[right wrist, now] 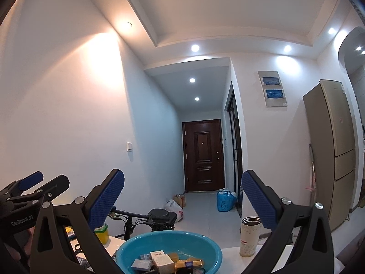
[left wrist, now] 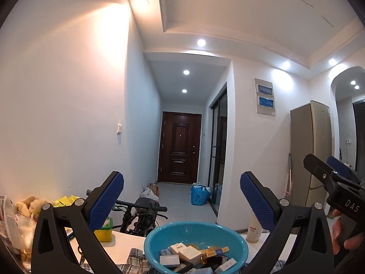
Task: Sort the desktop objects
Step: 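Raise both open tools out of the basin and back over the table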
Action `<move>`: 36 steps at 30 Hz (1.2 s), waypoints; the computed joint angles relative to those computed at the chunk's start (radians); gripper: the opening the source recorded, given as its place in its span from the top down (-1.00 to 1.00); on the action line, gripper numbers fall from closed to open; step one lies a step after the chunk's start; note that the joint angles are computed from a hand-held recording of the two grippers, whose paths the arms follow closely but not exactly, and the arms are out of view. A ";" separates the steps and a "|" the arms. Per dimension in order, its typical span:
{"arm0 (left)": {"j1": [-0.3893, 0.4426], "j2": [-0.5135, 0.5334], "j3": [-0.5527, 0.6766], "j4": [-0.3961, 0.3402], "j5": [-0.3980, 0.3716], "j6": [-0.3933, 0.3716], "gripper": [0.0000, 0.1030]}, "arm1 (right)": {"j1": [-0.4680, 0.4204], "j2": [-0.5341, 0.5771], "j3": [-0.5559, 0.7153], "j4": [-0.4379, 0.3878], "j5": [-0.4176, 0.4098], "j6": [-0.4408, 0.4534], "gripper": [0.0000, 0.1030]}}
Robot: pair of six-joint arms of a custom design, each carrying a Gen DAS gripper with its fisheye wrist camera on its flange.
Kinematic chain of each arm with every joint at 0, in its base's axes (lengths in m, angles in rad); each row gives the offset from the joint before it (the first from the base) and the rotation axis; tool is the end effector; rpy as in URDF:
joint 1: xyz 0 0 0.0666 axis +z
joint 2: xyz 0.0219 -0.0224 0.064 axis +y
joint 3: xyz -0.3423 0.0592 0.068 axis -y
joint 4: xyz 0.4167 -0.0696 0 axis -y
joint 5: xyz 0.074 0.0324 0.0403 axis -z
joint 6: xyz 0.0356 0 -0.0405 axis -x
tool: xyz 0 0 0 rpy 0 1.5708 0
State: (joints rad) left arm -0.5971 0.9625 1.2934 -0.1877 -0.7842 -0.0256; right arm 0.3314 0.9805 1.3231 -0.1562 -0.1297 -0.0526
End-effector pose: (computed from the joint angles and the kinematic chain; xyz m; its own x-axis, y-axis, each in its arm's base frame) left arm 0.3235 -0.1900 0.5997 0.1134 -0.0552 -0.9920 -0.1830 0.9802 -0.0754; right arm 0.3653 0.1302 0.6129 0.1517 0.1073 -0.9826 -0.4514 0.8919 0.0277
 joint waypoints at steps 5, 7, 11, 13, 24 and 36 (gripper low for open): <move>-0.041 -0.028 -0.023 -0.103 -0.008 0.030 -1.00 | 0.001 -0.044 -0.038 -0.050 -0.011 0.055 -0.99; -0.051 -0.038 -0.035 -0.151 0.002 0.079 -1.00 | 0.001 -0.061 -0.054 -0.092 -0.027 0.072 -0.99; -0.064 -0.043 -0.051 -0.217 0.005 0.149 -1.00 | 0.006 -0.089 -0.096 -0.140 -0.032 0.117 -0.99; -0.067 -0.043 -0.061 -0.265 0.003 0.190 -1.00 | 0.005 -0.097 -0.108 -0.175 -0.038 0.135 -0.99; -0.038 -0.030 -0.109 -0.494 0.088 0.405 -1.00 | -0.036 -0.088 -0.141 -0.459 -0.123 0.139 -0.99; -0.048 -0.041 -0.202 -0.634 0.213 0.639 -1.00 | -0.077 -0.154 -0.283 -0.601 -0.112 0.168 -0.99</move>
